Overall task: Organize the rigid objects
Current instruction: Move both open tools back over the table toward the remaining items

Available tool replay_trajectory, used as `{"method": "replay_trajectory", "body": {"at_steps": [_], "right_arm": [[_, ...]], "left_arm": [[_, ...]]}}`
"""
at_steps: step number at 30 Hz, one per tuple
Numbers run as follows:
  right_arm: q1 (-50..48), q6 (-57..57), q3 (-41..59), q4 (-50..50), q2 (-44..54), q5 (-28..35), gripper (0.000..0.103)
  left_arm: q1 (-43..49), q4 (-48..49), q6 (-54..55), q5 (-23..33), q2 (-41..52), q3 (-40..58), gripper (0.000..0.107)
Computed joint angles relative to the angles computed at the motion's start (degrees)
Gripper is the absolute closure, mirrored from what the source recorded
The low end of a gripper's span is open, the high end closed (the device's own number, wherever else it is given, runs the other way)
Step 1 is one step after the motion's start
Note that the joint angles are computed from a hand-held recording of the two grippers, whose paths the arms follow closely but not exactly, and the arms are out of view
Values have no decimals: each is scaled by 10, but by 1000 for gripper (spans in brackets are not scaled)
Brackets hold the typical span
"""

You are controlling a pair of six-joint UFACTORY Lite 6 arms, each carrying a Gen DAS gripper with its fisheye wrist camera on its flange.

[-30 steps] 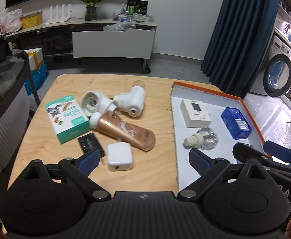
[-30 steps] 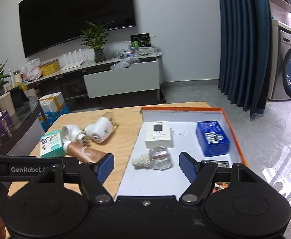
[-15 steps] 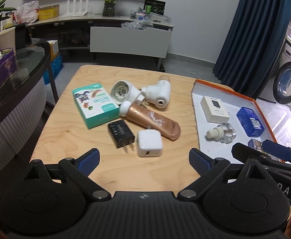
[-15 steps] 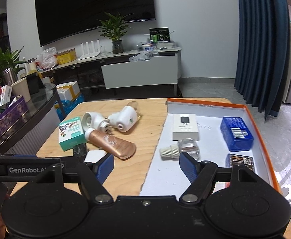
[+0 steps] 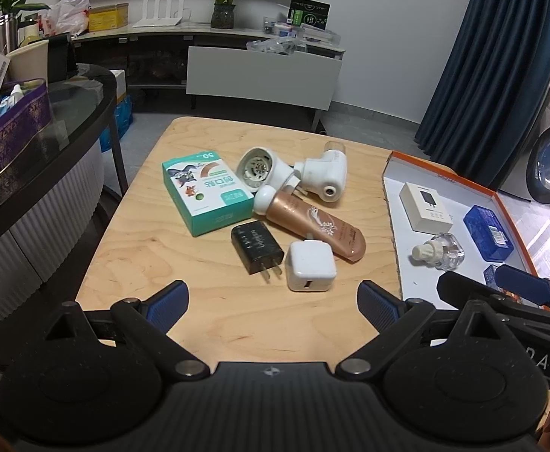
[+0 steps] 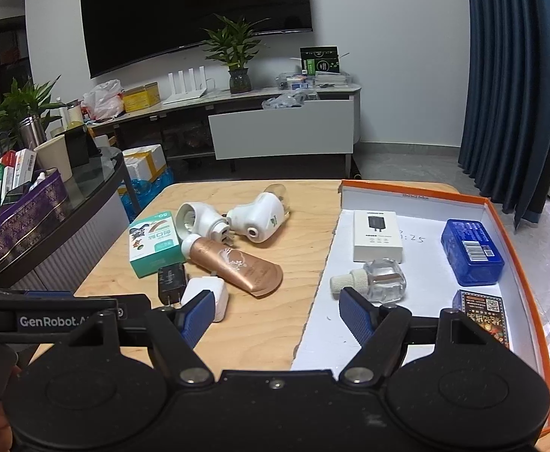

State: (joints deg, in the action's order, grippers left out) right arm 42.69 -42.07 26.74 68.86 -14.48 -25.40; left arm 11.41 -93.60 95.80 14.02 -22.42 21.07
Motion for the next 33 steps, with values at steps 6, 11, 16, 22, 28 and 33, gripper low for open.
{"method": "replay_trajectory", "body": {"at_steps": [6, 11, 16, 22, 28, 33], "right_arm": [[-4, 13, 7, -16, 13, 5, 17], [-6, 25, 12, -32, 23, 9, 16], [-11, 42, 26, -58, 43, 16, 16], [-31, 60, 52, -93, 70, 30, 16], [-55, 93, 70, -134, 89, 41, 15], [-79, 133, 81, -180, 110, 49, 15]], "left_arm": [[5, -13, 14, 0, 9, 3, 8], [8, -38, 38, -1, 19, 7, 8], [12, -59, 55, -1, 35, 16, 8], [19, -110, 107, 8, 70, 36, 6], [21, -249, 231, 0, 144, 82, 4], [17, -411, 362, -13, 243, 162, 4]]}}
